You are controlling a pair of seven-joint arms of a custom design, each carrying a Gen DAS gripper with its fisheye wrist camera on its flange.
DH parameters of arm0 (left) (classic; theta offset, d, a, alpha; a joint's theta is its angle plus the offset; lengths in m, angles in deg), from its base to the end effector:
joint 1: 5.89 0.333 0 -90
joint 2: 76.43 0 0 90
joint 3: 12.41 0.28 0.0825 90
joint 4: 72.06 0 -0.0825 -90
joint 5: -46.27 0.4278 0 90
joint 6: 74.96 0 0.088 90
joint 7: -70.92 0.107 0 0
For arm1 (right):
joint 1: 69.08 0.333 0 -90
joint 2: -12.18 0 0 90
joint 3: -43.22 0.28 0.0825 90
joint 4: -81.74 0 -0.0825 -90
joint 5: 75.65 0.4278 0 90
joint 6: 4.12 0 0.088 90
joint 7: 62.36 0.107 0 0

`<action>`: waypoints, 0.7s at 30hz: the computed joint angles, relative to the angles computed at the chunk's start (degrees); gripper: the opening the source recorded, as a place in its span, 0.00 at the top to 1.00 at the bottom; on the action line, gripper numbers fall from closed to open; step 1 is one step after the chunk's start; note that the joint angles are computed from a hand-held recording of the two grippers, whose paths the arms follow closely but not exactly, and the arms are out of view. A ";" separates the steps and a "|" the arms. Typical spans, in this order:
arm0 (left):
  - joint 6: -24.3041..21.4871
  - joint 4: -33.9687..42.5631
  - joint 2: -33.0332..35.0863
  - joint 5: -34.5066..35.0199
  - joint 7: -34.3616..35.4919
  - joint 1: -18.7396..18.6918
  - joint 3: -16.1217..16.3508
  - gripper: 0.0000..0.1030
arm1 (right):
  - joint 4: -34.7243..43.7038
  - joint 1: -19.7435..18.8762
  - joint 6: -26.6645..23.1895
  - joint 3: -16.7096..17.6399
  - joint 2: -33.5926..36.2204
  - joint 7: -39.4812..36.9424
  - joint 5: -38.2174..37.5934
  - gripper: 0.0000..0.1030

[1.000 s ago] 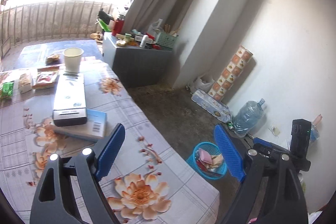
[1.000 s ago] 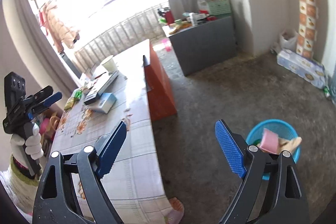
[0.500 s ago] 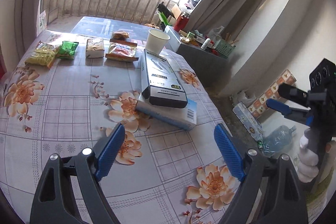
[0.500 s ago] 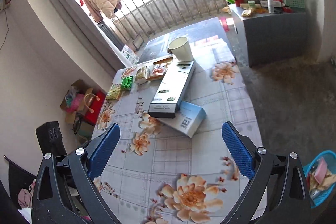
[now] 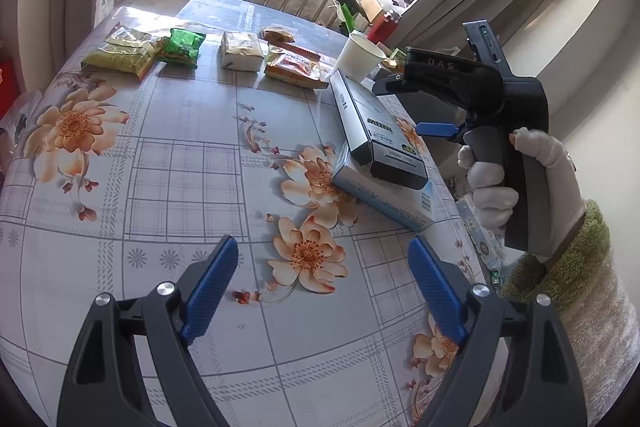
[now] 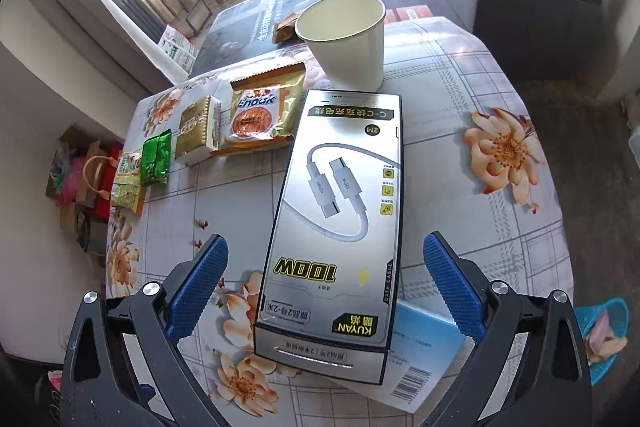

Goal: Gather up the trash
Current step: 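Grasp the white KUYAN cable box with the right tool while the left tool grasps the blue-white box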

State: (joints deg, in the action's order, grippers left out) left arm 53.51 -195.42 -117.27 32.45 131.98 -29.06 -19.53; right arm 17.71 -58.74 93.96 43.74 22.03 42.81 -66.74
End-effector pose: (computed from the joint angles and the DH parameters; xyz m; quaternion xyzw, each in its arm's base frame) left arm 0.3611 -0.2406 0.7225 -0.6635 0.6357 -0.3933 0.0327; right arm 0.6270 0.1343 0.7324 -0.6667 0.7111 -0.0444 0.2187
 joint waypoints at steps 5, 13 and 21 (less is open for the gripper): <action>0.35 -1.51 -0.84 -0.83 0.68 0.06 1.16 0.18 | 9.08 1.09 -4.72 -0.03 7.38 1.11 -2.30 0.09; 1.10 -2.66 -1.38 -2.02 0.59 0.29 1.76 0.18 | 7.68 1.29 -7.12 -0.23 7.89 0.20 -2.19 0.24; 0.72 -3.45 -2.49 -1.92 -0.60 0.61 1.46 0.18 | -13.13 0.31 0.18 0.40 -7.29 -3.53 1.99 0.25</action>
